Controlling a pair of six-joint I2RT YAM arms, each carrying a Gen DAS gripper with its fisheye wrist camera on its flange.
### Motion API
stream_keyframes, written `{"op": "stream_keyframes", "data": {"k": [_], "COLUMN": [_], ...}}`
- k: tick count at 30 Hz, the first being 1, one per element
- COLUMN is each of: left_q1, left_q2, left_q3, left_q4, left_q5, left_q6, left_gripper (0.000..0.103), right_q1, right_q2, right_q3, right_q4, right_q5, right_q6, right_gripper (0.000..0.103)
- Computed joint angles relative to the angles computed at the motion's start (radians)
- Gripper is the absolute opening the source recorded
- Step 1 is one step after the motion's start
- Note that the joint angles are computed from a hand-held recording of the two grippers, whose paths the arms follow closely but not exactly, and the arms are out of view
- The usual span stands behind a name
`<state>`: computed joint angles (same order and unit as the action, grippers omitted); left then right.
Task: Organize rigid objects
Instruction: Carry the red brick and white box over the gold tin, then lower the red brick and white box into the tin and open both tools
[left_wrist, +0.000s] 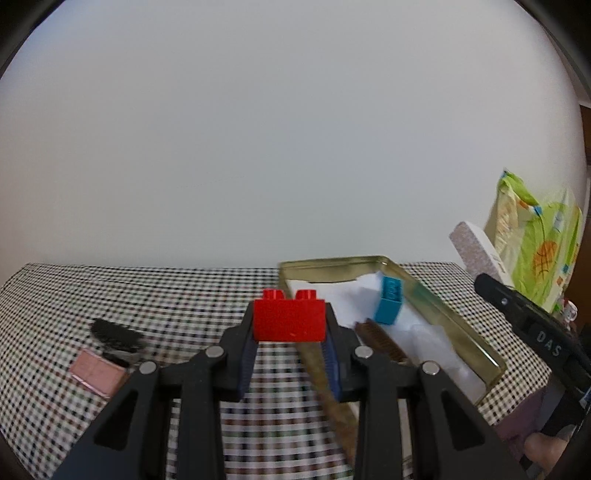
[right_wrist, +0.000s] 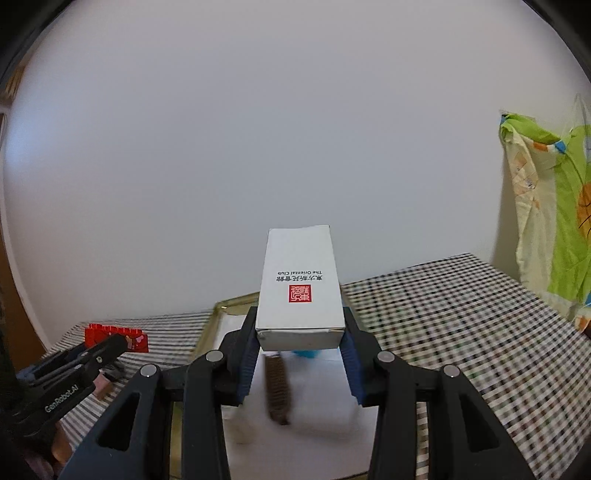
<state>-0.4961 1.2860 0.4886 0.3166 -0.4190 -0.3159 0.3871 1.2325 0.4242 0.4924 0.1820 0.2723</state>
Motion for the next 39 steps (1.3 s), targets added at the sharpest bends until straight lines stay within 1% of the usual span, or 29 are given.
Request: {"op": "stream_keyframes", "data": {"k": [1, 3, 6, 8, 9, 14, 16, 18, 21, 26, 27, 29, 33, 35, 38, 39], "left_q1": [-0.011, -0.042, -0.092, -0.111, -0.119, -0.132, -0.138, -0.133, -0.122, -0.113, -0.109, -0.106, -0.099, -0.095, -0.088, -0.086], "left_q2": [0.006, 0.049, 0.126, 0.175, 0.203, 0.282, 0.297, 0.319, 0.341, 0.377, 0.388, 0.409, 0.433, 0.442, 0.444, 0.446], "left_q3": [0.007, 0.029, 0.088, 0.133, 0.164, 0.27, 0.295, 0.323, 0.346, 0.393, 0.411, 0.438, 0.459, 0.469, 0.47, 0.473], "left_q4": [-0.004, 0.008, 0.001, -0.011, -0.028, -0.101, -0.134, -0.168, -0.195, -0.236, -0.261, -0.292, -0.319, -0.33, -0.34, -0.346], "left_q5": [-0.004, -0.012, -0.038, -0.055, -0.063, -0.082, -0.092, -0.089, -0.075, -0.069, -0.065, -0.066, -0.057, -0.054, -0.054, -0.05], "left_q6": [-0.002, -0.006, -0.004, -0.002, -0.006, -0.015, -0.022, -0.04, -0.054, -0.053, -0.056, -0.063, -0.068, -0.072, -0.079, -0.08], "left_gripper": [0.031, 0.031, 0.031, 0.031, 0.031, 0.031, 0.031, 0.031, 0.03, 0.031, 0.031, 0.03, 0.03, 0.03, 0.03, 0.03], "right_q1": [0.012, -0.029, -0.057, -0.084, -0.095, -0.114, -0.117, -0.147, -0.154, -0.144, -0.094, -0.092, -0.087, -0.065, -0.073, -0.107], "right_q2": [-0.046, -0.03, -0.034, -0.026, -0.015, 0.037, 0.066, 0.119, 0.142, 0.164, 0.146, 0.158, 0.178, 0.181, 0.187, 0.221], "right_q3": [-0.012, 0.001, 0.007, 0.012, 0.008, 0.049, 0.067, 0.092, 0.116, 0.143, 0.145, 0.155, 0.177, 0.18, 0.178, 0.186], "right_q4": [-0.033, -0.053, -0.095, -0.109, -0.097, -0.113, -0.124, -0.119, -0.145, -0.177, -0.202, -0.212, -0.226, -0.232, -0.225, -0.2], "right_q5": [0.024, 0.004, -0.014, -0.055, -0.069, -0.101, -0.111, -0.156, -0.175, -0.168, -0.129, -0.133, -0.14, -0.124, -0.14, -0.173], "right_q6": [-0.002, -0.028, -0.031, -0.025, -0.026, -0.05, -0.06, -0.068, -0.074, -0.075, -0.05, -0.048, -0.051, -0.043, -0.047, -0.064], "right_gripper": [0.044, 0.044, 0.044, 0.044, 0.044, 0.044, 0.044, 0.044, 0.044, 0.044, 0.044, 0.044, 0.044, 0.044, 0.044, 0.044]}}
